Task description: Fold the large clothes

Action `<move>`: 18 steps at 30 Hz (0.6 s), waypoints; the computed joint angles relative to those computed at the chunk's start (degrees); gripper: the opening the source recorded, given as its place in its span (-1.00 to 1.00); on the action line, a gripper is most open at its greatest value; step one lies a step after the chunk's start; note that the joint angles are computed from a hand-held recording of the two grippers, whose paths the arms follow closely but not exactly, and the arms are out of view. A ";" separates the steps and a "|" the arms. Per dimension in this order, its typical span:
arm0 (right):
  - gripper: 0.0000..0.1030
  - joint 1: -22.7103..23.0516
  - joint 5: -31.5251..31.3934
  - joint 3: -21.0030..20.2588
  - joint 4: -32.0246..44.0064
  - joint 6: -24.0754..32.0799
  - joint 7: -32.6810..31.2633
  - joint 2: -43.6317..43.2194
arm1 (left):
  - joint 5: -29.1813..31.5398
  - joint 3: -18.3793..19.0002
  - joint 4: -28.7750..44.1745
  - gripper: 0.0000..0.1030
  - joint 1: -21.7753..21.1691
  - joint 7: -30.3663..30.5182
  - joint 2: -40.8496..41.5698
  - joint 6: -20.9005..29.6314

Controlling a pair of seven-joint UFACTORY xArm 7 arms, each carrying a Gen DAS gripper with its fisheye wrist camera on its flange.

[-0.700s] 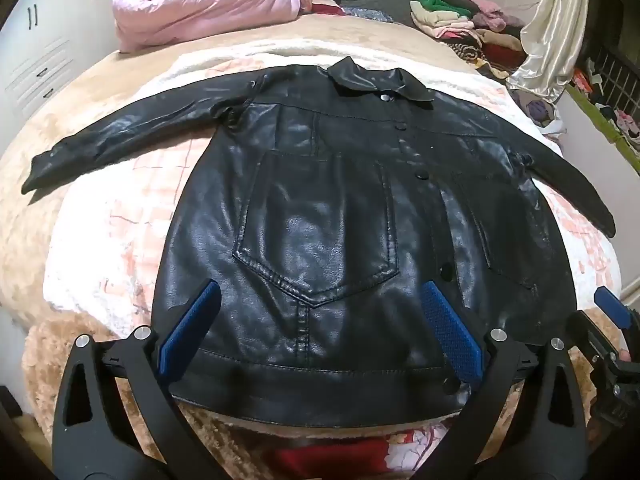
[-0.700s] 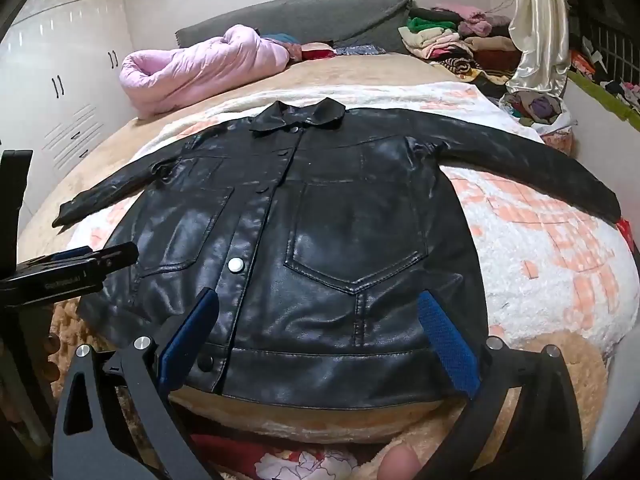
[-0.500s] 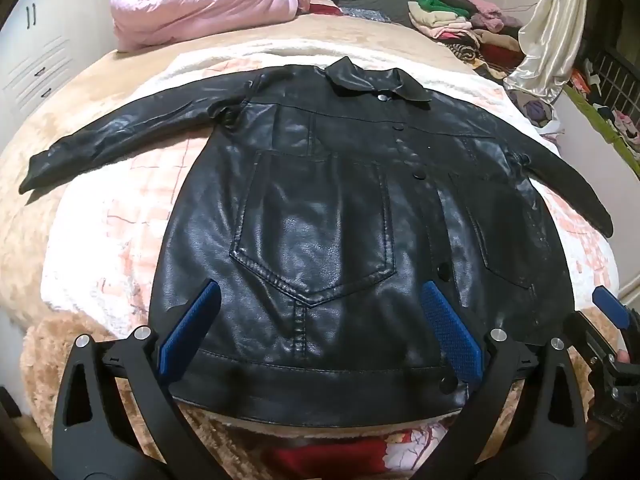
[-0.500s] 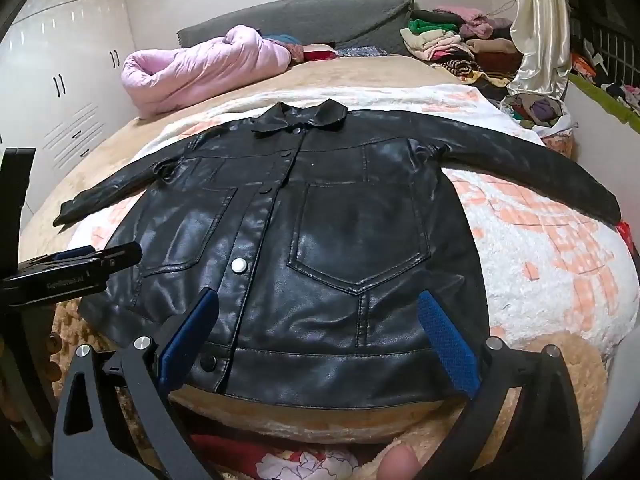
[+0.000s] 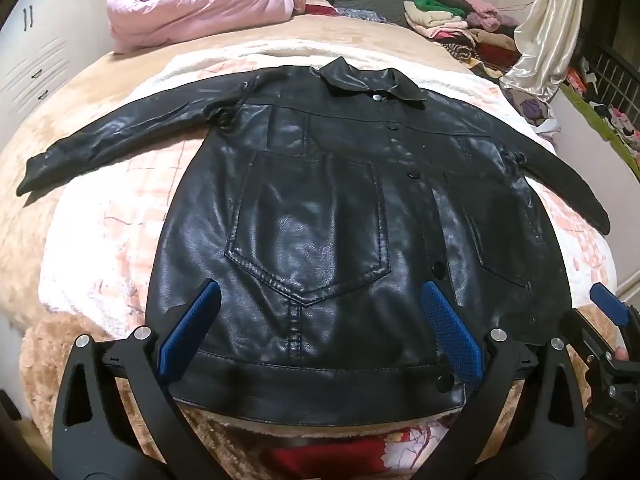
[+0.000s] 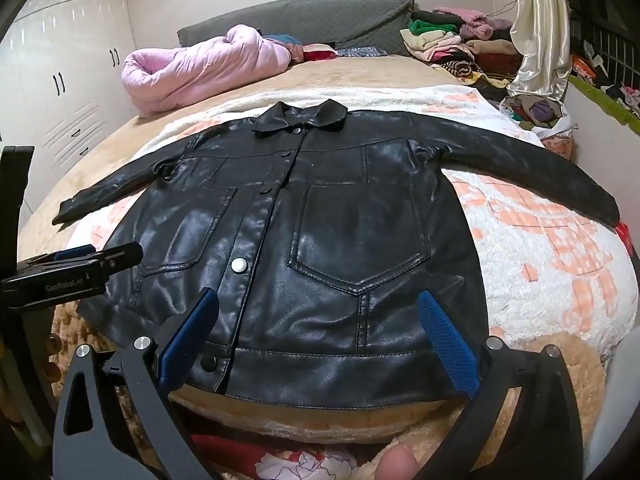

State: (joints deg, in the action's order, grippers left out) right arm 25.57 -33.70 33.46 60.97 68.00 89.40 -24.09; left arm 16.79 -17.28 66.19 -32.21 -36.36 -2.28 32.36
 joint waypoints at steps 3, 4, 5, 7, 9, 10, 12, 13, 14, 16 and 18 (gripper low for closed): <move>0.92 0.08 0.02 -0.54 -0.39 -0.41 -0.20 -0.15 | -0.43 0.03 -0.10 0.82 0.00 0.37 -0.15 0.03; 0.92 0.03 0.03 -0.43 -0.27 -0.18 -0.26 -0.05 | -0.26 0.00 -0.07 0.82 0.01 0.23 -0.13 0.05; 0.92 -0.01 -0.07 -0.26 -0.07 0.34 -0.48 0.05 | -0.28 0.00 -0.01 0.82 0.01 0.27 -0.10 0.11; 0.92 0.04 -0.06 -0.25 -0.06 0.36 -0.50 0.02 | -0.25 -0.03 -0.05 0.82 -0.02 0.37 -0.13 0.04; 0.92 0.05 -0.11 -0.19 0.06 0.63 -0.58 0.09 | 0.07 -0.08 0.02 0.82 -0.02 0.21 -0.02 0.09; 0.92 0.11 -0.12 -0.25 -0.03 0.55 -0.63 0.02 | -0.12 -0.07 -0.01 0.82 -0.06 0.41 -0.02 0.02; 0.92 0.05 -0.10 -0.15 0.22 0.88 -0.69 0.21 | -0.09 -0.06 0.07 0.82 -0.08 0.37 0.00 0.06; 0.92 0.10 -0.14 -0.17 0.13 0.83 -0.63 0.13 | -0.03 -0.07 0.15 0.82 -0.10 0.34 0.03 0.11; 0.92 0.20 -0.08 -0.22 0.07 0.77 -0.62 -0.03 | -0.34 -0.02 0.16 0.82 -0.11 0.59 0.03 0.11; 0.92 0.19 -0.16 -0.21 0.08 0.98 -0.91 -0.05 | -0.21 -0.04 0.25 0.82 -0.12 0.54 0.10 0.11; 0.92 0.29 -0.01 -0.41 -0.13 0.66 -1.08 -0.32 | -0.59 0.00 0.22 0.82 -0.15 0.77 0.06 0.04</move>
